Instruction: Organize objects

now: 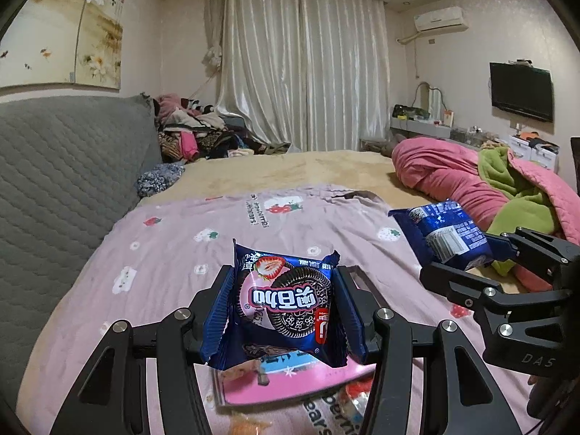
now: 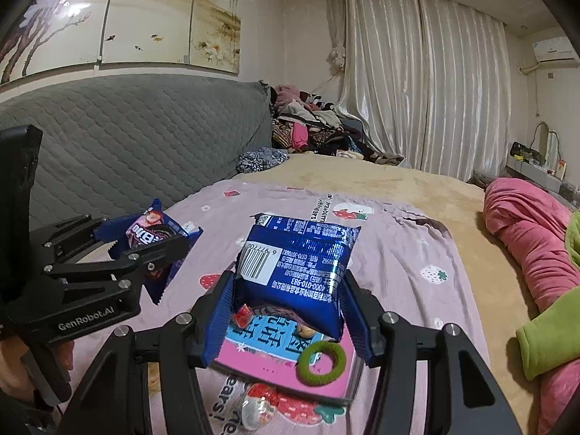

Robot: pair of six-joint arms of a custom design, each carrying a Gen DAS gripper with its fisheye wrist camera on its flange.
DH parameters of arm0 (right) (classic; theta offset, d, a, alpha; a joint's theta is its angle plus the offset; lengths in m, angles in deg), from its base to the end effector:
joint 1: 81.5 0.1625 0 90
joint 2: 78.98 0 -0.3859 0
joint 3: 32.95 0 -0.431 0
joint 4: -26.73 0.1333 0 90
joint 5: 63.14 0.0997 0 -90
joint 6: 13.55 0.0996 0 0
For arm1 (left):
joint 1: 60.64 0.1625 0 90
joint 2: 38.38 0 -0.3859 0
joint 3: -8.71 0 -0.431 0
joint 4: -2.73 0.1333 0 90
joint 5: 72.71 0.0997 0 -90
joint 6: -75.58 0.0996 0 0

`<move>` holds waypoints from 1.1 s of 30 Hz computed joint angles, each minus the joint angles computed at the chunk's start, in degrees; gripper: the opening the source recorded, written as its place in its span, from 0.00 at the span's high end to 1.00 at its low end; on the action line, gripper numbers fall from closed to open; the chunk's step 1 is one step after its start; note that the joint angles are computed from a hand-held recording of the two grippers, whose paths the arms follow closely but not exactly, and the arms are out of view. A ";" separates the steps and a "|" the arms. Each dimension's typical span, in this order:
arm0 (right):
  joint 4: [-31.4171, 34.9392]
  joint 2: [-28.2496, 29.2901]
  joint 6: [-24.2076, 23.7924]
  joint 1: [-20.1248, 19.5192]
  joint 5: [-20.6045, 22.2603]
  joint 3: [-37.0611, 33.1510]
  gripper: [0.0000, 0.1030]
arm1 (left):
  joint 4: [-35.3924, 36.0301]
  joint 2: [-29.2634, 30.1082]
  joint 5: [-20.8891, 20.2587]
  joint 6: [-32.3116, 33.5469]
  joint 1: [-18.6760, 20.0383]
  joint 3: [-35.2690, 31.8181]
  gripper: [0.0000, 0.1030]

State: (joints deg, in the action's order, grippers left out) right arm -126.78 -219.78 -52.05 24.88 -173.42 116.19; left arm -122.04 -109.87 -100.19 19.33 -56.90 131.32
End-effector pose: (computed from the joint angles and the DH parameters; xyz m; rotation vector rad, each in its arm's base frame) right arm 0.1684 -0.2226 0.3724 0.9021 -2.2213 1.1421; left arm -0.4603 -0.2522 0.1208 0.7784 2.1399 -1.1993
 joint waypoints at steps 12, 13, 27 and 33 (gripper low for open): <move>-7.66 2.98 -3.86 -14.99 14.09 2.96 0.45 | -22.10 6.71 2.07 11.54 6.42 3.53 0.45; -8.91 3.86 -4.53 -15.95 14.67 3.27 0.45 | -24.69 7.32 1.79 12.62 7.08 4.01 0.45; -25.35 22.12 -9.09 -22.62 16.36 2.55 0.45 | -38.81 16.90 -1.27 19.71 13.81 4.86 0.45; -31.31 27.82 -11.46 -22.94 14.14 2.04 0.45 | -41.76 20.08 -3.45 22.61 15.12 4.02 0.45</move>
State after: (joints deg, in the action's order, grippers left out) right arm -158.09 -191.96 -63.51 1.94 -159.27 118.23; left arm -163.80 -89.79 -103.64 41.94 -41.78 135.35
